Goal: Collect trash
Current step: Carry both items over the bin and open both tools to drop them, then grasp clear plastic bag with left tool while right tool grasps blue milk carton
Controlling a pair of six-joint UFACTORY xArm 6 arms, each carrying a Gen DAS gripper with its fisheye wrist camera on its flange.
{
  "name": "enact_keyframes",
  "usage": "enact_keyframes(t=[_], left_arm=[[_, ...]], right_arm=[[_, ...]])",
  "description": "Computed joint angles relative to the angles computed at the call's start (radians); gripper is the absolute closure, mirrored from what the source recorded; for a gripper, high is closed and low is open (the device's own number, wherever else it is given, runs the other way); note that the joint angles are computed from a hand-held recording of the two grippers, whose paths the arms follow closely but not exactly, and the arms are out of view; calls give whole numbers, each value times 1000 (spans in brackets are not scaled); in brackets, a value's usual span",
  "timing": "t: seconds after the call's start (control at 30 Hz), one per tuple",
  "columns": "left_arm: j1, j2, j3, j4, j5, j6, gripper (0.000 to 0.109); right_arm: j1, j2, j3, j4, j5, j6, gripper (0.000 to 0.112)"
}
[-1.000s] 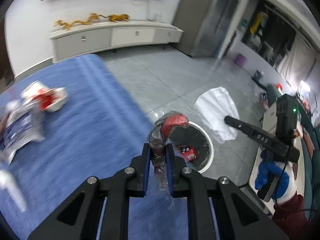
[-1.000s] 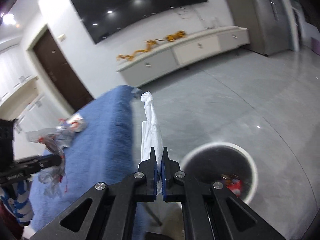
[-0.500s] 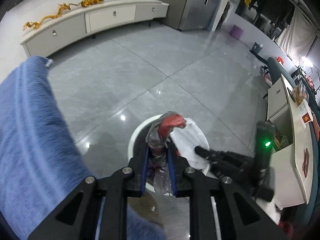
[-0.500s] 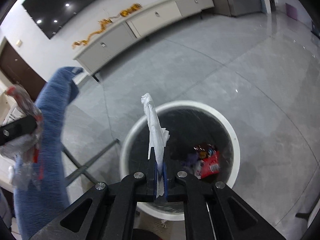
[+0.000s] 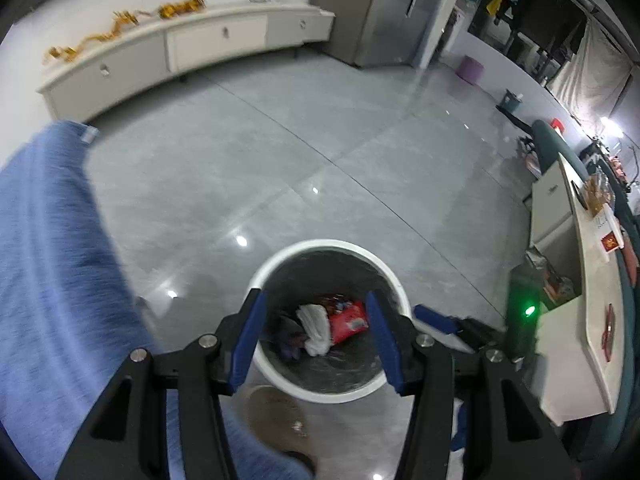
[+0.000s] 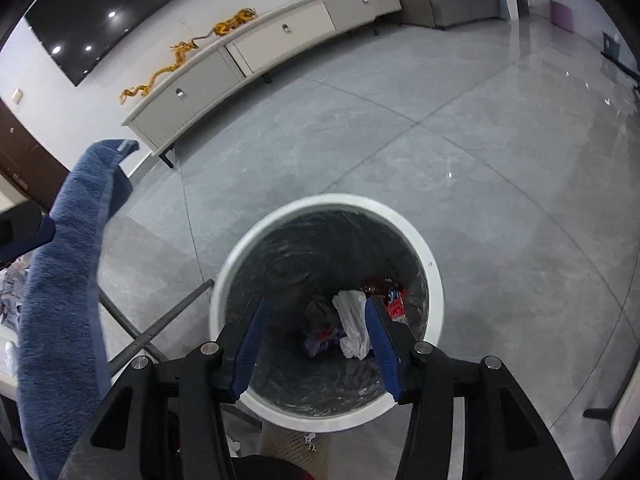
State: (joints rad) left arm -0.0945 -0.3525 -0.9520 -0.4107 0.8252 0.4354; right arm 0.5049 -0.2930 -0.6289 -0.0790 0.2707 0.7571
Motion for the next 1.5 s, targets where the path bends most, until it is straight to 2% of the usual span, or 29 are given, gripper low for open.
enact_keyframes(t=[0.2,0.4,0.53,0.63,0.7,0.83,1.0,1.23,1.4,1.5], left_arm=[[170,-166,81,1,14,75,58],[454,-291,141,-83,67,223,58],[690,-295,143,-143,75,318,56],[846,-236,103,-163,86,343,56],[897,-213,105,-152,52,334,56],[942,-111,72,-71,1,258,55],[920,-30,47,-24,-52,221,55],[898,86,-33,9,-92,175,55],[930,134,-65,-21,-76,202,56],[957,146,-68,-35,-87,246,67]], right_arm=[[67,-47,-83,-102,45,42,64],[183,1,-256,-149,74,4,64],[270,94,-399,-127,88,-86,64],[332,199,-529,-73,100,-182,64],[369,292,-639,-6,116,-276,64],[423,479,-862,144,161,-473,63],[466,744,-1201,278,282,-682,61],[471,1021,-1605,344,433,-794,61],[472,1204,-1904,325,535,-796,61],[477,1253,-1989,314,562,-802,61]])
